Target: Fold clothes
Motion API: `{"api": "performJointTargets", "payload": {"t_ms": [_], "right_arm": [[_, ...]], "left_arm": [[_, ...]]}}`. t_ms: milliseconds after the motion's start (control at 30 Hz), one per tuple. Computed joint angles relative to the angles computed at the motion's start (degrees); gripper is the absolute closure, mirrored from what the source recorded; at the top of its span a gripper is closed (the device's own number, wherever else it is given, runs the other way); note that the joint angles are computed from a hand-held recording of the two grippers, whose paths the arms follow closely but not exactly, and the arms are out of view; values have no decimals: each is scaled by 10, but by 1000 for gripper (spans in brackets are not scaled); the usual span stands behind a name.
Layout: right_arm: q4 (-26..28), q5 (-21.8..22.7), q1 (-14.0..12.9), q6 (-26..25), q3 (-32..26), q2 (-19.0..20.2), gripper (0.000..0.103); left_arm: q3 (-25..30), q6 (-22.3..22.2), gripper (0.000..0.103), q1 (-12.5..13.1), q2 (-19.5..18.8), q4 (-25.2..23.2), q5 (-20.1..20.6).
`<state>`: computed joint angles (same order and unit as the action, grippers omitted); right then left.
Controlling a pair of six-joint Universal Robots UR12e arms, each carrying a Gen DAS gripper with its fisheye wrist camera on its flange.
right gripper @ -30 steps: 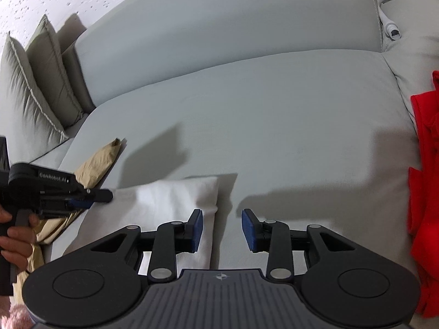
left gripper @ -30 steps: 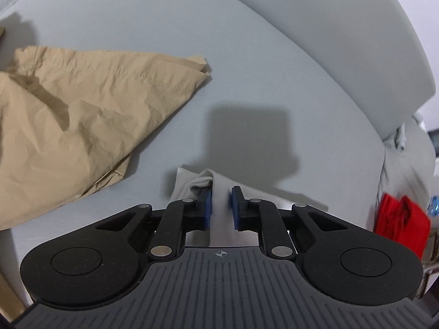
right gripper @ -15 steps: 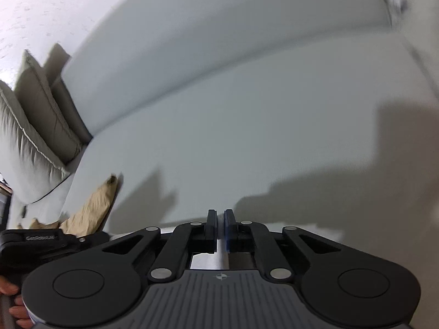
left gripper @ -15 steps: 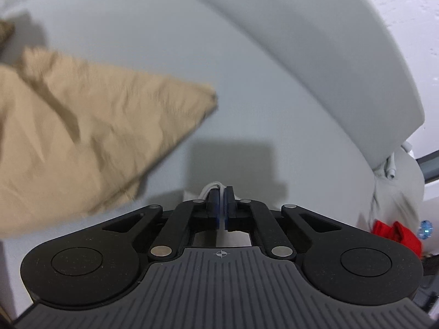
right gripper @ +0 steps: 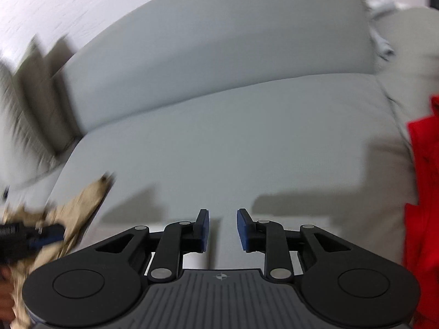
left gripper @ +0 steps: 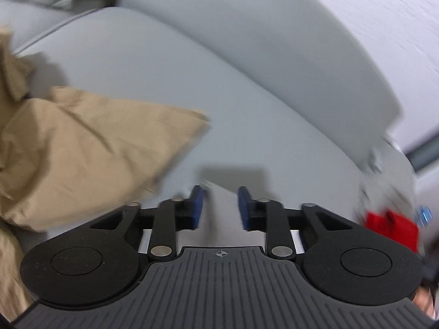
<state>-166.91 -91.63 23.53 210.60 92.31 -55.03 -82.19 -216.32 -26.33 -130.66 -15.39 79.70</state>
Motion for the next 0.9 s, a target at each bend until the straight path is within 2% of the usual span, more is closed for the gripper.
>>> {"api": "performJointTargets", "payload": {"t_ms": [33, 67, 133, 200, 300, 400, 467, 567, 633, 667, 733, 800, 833, 900], "right_arm": [[0, 9, 4, -15, -3, 3, 77], [1, 16, 8, -28, -6, 6, 77], [8, 33, 18, -70, -13, 13, 82], [30, 23, 28, -121, -18, 15, 85], [69, -19, 39, -176, -9, 4, 87], [105, -69, 37, -170, 16, -25, 86], [121, -81, 35, -160, 30, -42, 85], [101, -47, 34, -122, 51, -64, 85], [85, -23, 39, -118, 52, -64, 84], [81, -10, 45, -119, 48, -59, 84], [81, 11, 55, -125, 34, -47, 84], [108, 19, 62, -142, 22, -39, 82], [125, 23, 66, -152, 15, -34, 81], [144, -4, 74, -194, 19, -39, 81]], "left_arm": [[1, 16, 98, -3, 1, -7, -2], [7, 49, 98, -10, 0, -30, -3], [20, 90, 98, -24, -5, -77, 18], [34, 103, 99, -35, -11, -144, 67], [11, 91, 98, -29, 3, -146, 69], [2, 98, 97, -33, 21, -165, 117], [-11, 115, 96, -36, 37, -168, 146], [-30, 140, 91, -48, 53, -160, 162], [-40, 164, 83, -61, 60, -152, 179], [-43, 173, 83, -68, 63, -152, 191], [-33, 176, 88, -81, 55, -180, 236], [-24, 166, 89, -87, 48, -226, 276], [-24, 162, 88, -88, 47, -240, 289], [-29, 164, 89, -87, 53, -252, 293]]}}
